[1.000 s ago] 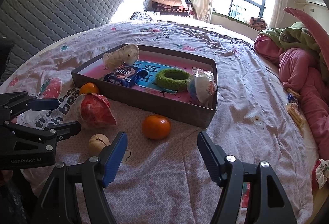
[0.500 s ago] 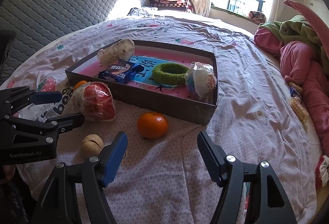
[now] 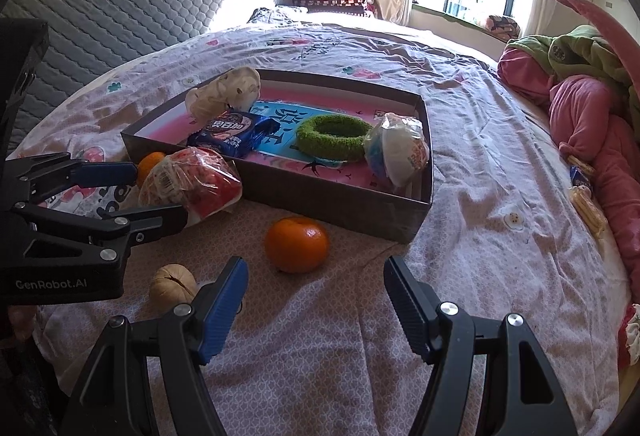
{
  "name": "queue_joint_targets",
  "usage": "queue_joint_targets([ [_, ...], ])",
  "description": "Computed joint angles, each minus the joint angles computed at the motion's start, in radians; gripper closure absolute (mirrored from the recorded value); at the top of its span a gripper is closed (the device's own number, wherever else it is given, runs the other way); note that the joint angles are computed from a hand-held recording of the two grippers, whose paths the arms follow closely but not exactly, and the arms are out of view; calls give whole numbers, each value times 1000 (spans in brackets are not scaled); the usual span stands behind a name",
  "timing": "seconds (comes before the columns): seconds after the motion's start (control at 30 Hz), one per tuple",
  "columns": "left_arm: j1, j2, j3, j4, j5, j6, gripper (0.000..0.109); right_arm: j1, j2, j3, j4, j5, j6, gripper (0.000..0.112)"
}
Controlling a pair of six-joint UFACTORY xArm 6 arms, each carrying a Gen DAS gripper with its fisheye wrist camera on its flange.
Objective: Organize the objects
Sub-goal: 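Move left gripper to the large red-white egg package while right gripper approaches a mandarin orange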
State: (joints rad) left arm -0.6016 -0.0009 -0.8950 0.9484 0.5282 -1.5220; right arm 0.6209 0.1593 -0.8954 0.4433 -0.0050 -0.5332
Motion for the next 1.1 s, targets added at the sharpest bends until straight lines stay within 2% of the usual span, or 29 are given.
queue_joint_targets([
  [0.13, 0, 6, -9, -12, 2, 16, 30, -12, 13, -12, -66, 9, 61, 42],
  [0.2, 0, 6, -13, -23, 11, 23, 30, -11, 21, -23, -49, 16, 49, 42],
  [0.33, -11, 18, -41, -71, 70, 58, 30, -14, 43, -53, -39, 41, 46, 42],
  [0.4, -15, 26, -54, -85, 84, 82, 30, -19, 53, -61, -85, 44, 85, 42],
  [0.53, -42, 56, -102, -95, 165, 105, 30, -25, 68, -72, -153, 46, 143, 42],
  [0.77, -54, 88, -150, -124, 225, 142, 30, -29, 83, -82, -246, 48, 208, 43],
  [0.9, -60, 116, -190, -154, 272, 170, 30, -30, 94, -94, -252, 53, 219, 51],
  [1.0, -67, 144, -230, -178, 321, 202, 30, -22, 98, -105, -165, 68, 137, 57],
  [1.1, -76, 163, -257, -183, 362, 204, 31, -17, 96, -99, -153, 59, 111, 63],
])
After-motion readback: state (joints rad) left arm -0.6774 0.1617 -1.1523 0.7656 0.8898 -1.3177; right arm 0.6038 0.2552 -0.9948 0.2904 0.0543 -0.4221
